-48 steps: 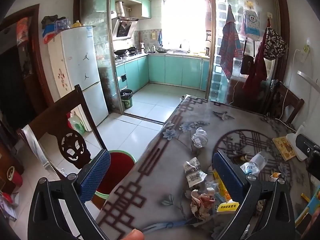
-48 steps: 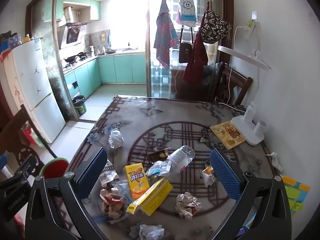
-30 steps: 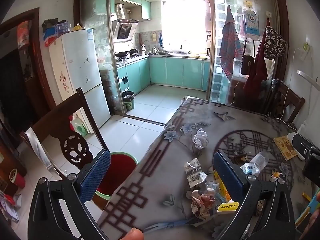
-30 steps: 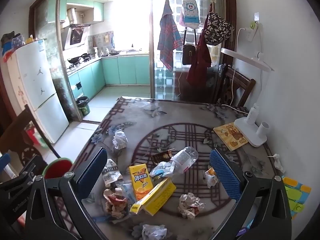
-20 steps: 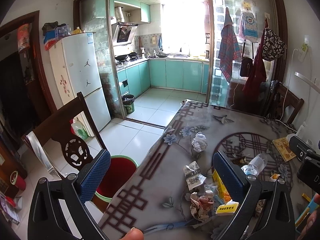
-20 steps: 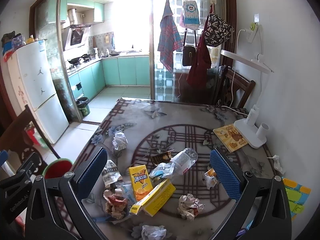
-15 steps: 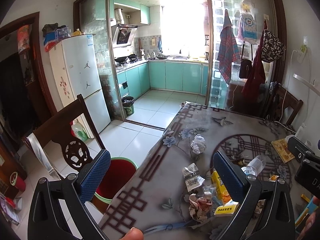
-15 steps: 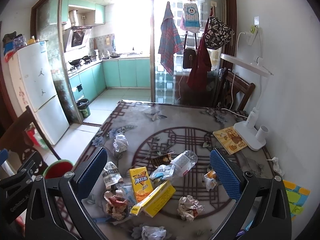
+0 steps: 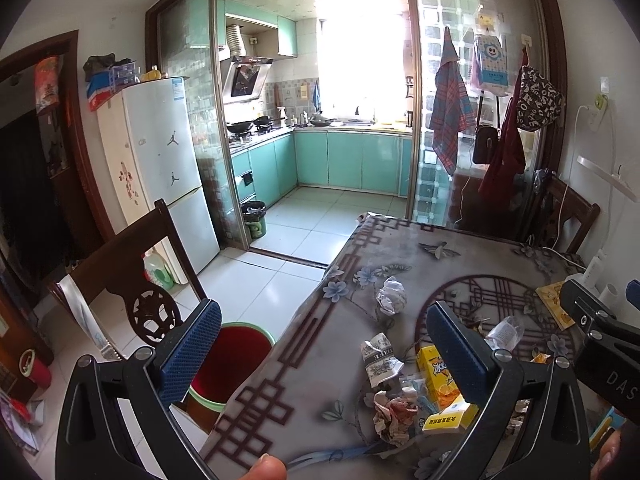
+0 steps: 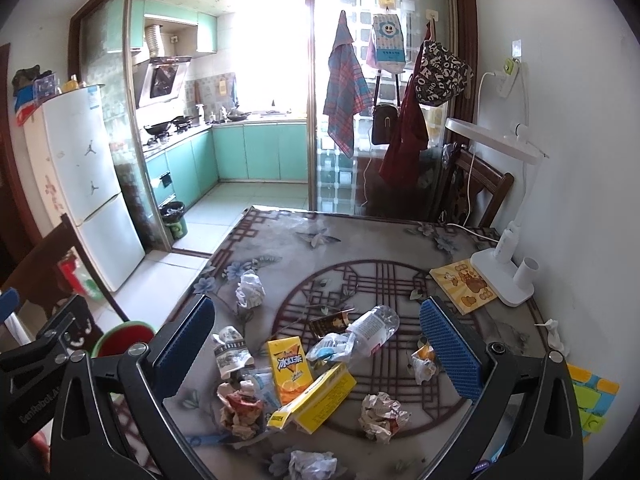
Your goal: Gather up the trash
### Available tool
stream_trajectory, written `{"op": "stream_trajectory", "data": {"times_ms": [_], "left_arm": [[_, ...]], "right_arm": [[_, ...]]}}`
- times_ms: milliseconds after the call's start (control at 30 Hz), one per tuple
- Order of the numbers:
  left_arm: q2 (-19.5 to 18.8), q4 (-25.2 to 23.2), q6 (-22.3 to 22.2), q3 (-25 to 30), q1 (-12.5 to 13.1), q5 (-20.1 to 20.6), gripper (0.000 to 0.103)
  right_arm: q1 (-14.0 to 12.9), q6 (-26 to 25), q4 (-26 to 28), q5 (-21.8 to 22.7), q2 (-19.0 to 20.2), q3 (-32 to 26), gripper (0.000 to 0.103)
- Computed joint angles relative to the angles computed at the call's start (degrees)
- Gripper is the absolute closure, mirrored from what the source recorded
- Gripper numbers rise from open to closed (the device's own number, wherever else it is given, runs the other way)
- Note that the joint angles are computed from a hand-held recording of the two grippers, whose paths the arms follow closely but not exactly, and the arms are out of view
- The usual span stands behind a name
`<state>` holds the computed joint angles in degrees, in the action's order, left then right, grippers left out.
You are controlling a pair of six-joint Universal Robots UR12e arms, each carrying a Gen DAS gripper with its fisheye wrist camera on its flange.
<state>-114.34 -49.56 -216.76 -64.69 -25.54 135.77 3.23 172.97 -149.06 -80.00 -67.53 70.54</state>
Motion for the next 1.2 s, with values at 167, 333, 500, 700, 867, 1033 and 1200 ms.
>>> {"op": "stream_trajectory", "data": {"times_ms": [167,333,500,700,867,1033,1200], "left_arm": [[0.0,-0.1,0.0,0.3,-0.2,0.4,0.0],[0.0,-0.2,0.2,0.5,-0.3,0.3,0.0],[-0.1,-0.5,0.3,1.0,-0.4,0.3,0.0],[-0.2,-0.9,0.2,1.1,-0.4,0.3,0.0],[-0.1,-1.1,0.0,1.1,-0.5,0.3,0.0],[-0.1,-1.2,-0.2,1.0,-0.5,0.1,0.0],[-0.1,-1.5,-0.3,0.9,-0.5,0.0,0.0]], "right_arm": [[0.2,-0.3,-0.4,-0.2,-0.2,0.0,0.0],[0.3,-0.5,-1.0,-0.5,-0.4,0.1,0.0],[0.3,-0.3,-0.9,-0.5,-0.6,0.4,0.0],[0.2,-0.2,-0.8,-0.6,-0.7,0.4,0.0],[0.2,-0.1,-0.8,-0.6,-0.7,0.5,0.0],[0.2,-0.2,-0.8,-0.8,-0.7,0.5,0.0],[0.1,-0.3,-0.9,-1.0,-0.9,0.7,0.0]]}}
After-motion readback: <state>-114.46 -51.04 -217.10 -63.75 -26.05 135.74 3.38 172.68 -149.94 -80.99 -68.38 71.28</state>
